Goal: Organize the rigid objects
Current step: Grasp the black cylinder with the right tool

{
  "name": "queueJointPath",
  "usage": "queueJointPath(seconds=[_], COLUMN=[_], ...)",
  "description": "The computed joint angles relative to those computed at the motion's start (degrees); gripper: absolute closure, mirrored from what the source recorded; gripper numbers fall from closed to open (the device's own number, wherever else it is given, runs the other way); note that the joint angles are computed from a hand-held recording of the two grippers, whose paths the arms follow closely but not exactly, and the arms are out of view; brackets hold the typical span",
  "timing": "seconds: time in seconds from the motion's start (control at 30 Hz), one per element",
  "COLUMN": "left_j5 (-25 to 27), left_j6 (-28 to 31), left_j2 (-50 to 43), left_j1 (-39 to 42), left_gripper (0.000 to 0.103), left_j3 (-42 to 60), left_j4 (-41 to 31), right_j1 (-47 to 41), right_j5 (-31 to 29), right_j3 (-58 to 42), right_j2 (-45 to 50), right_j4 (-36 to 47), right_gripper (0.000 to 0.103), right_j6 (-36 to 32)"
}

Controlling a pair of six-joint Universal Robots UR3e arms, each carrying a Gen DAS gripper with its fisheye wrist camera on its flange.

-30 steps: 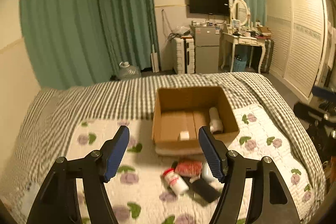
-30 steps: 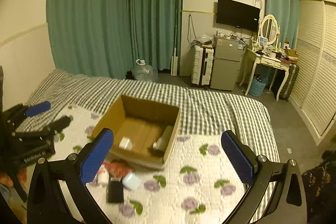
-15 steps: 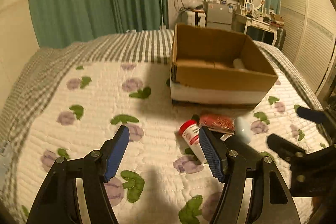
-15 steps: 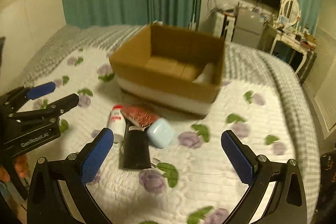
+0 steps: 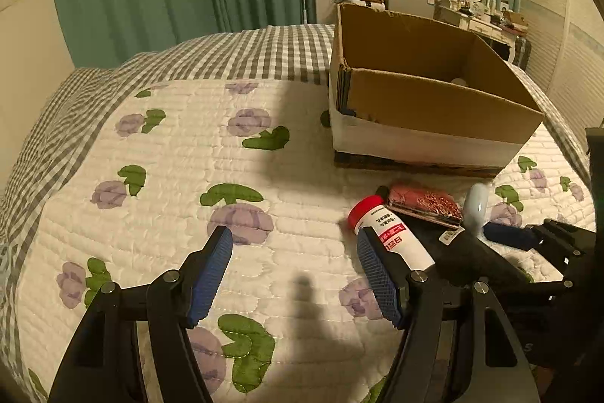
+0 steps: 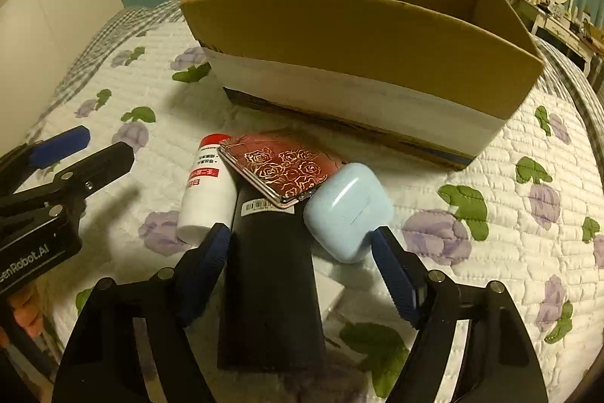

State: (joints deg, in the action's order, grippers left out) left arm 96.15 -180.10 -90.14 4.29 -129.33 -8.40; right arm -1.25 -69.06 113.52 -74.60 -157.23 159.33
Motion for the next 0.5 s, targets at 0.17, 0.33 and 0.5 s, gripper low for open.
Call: queueJointPath(seconds=[0.17,0.33,0.5], left_j5=[-0.2,-0.4,-2.7], left_j6=[0.5,0.1,-1.3], left_j2=[-0.2,-2.7,-6.6], left_j1=[-0.7,-2.6,-4.6], left_gripper=[0.032,0.032,0.032], left_j3=[0.9,4.0,8.4], left_j4=[-1.5,-4.0,-6.6], right_j1=[0.2,-4.9,-10.9], right_j5=[1.1,2.3,2.6], right_j3=[2.2,10.3,11.6], right_j2=[-3.3,-11.7,-15.5], right_j4=[1.7,-0.8,-1.4], right_gripper=[0.061,0.061,0.061], right_j6=[-3.1,-4.7,-4.7])
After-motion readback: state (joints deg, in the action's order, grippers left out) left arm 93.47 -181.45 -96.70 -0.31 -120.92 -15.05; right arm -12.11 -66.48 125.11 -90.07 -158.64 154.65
